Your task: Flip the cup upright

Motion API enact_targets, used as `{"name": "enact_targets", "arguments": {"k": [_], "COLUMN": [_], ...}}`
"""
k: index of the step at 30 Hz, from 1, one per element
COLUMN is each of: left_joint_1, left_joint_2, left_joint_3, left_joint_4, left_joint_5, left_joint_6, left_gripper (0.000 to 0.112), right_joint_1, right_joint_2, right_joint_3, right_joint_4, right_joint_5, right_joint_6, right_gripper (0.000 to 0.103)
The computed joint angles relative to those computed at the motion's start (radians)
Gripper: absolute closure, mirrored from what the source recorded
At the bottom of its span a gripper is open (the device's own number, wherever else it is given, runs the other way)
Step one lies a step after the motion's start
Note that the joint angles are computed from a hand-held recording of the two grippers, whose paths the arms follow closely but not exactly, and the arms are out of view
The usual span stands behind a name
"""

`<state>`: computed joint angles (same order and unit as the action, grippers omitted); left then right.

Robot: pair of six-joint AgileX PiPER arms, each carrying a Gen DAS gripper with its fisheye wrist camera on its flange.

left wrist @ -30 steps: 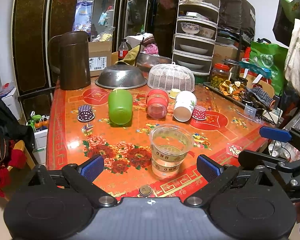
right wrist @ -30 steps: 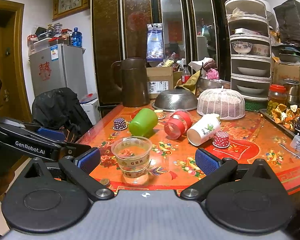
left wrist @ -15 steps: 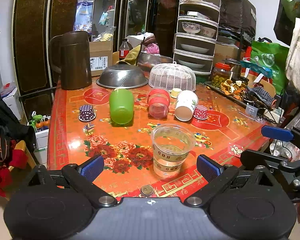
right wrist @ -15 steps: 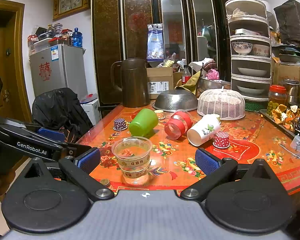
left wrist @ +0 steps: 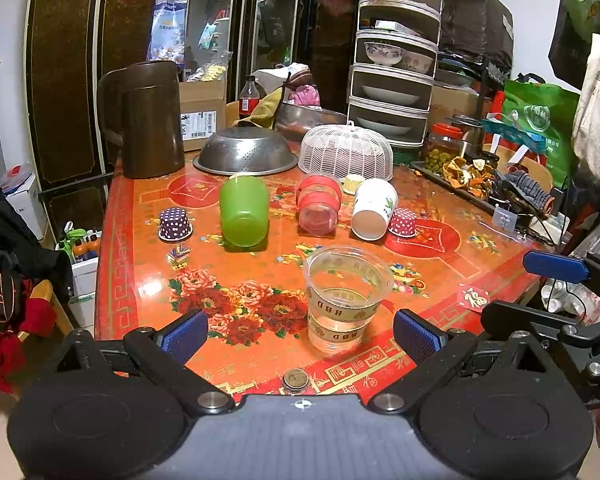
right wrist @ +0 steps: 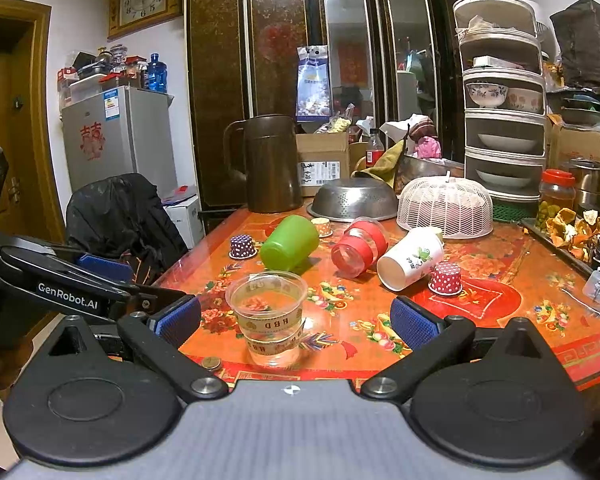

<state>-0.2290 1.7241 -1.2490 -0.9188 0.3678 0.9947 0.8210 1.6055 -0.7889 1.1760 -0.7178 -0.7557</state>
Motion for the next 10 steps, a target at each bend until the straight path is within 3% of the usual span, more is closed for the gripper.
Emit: {"name": "enact_targets", "arguments": {"k": [10], "left_joint_1": [-0.002], "left_joint_2": [-0.008], "left_joint_3": [0.009], "left_joint_4": [-0.003], "left_joint_5": [-0.027], "left_joint_6": [0.008], "left_gripper": [0.012], "right_joint_1": [-0.004], "right_joint_2": [0.001], "right_joint_3": [0.002], "right_joint_4": [-0.006], "right_joint_5": [0.006], "right_joint_6": [0.009], "right_gripper": [0.001]}}
